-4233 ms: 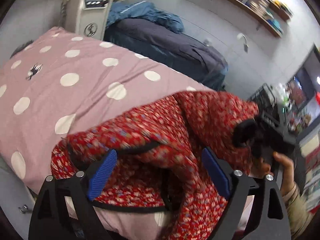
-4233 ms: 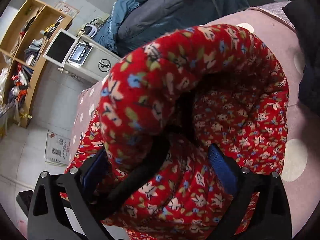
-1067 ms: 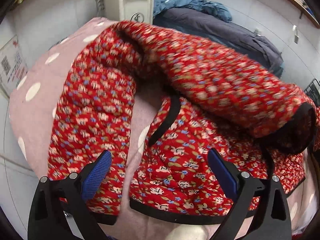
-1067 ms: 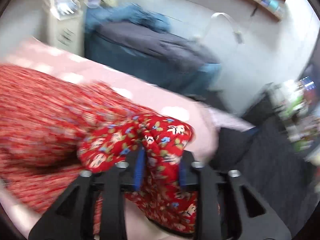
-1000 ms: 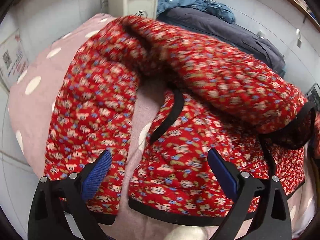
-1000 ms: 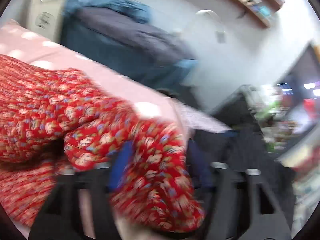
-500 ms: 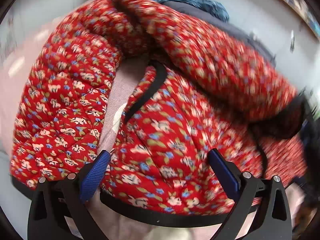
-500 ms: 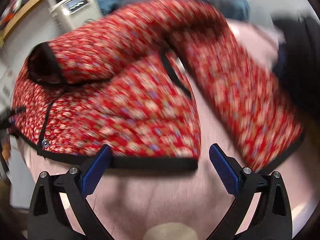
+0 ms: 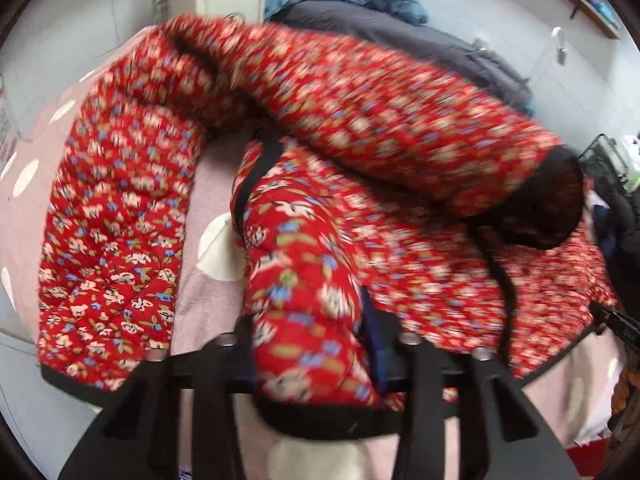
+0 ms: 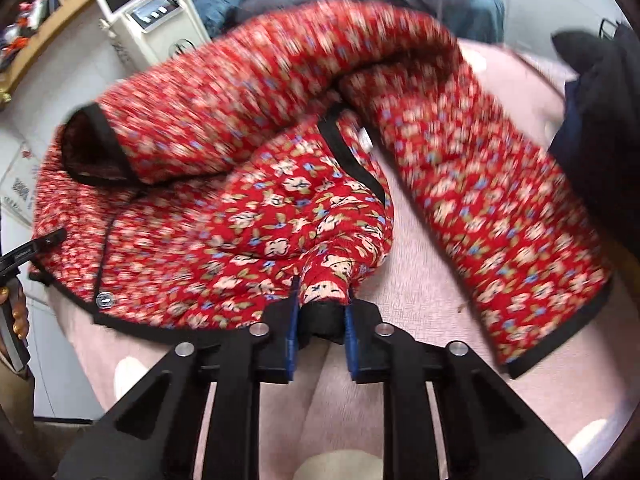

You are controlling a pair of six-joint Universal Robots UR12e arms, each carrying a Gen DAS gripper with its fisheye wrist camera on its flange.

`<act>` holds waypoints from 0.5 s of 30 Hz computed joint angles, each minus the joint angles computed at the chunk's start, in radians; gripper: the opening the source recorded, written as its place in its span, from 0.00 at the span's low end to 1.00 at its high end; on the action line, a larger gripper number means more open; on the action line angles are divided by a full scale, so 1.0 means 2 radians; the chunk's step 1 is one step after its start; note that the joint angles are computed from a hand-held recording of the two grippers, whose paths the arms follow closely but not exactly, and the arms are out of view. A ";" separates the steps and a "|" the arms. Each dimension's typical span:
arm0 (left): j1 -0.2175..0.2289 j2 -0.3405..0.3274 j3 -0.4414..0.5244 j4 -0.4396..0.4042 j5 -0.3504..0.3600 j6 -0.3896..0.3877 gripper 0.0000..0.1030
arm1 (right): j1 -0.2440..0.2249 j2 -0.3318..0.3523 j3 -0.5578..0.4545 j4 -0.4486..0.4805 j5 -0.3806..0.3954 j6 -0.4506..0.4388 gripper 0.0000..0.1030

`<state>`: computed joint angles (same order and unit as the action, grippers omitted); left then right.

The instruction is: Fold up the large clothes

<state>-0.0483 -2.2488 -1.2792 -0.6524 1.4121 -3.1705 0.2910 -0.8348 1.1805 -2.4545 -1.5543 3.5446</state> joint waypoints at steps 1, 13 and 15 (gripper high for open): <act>0.000 0.007 -0.005 0.007 -0.003 -0.001 0.29 | -0.003 -0.011 0.012 -0.014 0.008 0.001 0.16; 0.022 0.122 -0.128 0.176 -0.080 -0.006 0.00 | -0.002 -0.111 0.116 -0.179 0.079 -0.038 0.00; 0.022 0.125 -0.125 0.169 -0.041 -0.001 0.02 | 0.002 -0.114 0.121 -0.188 0.042 -0.051 0.01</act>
<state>-0.0051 -1.9996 -1.5294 -0.3146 1.3300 -3.1730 0.2953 -1.0629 1.4218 -2.8310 -1.4712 3.4430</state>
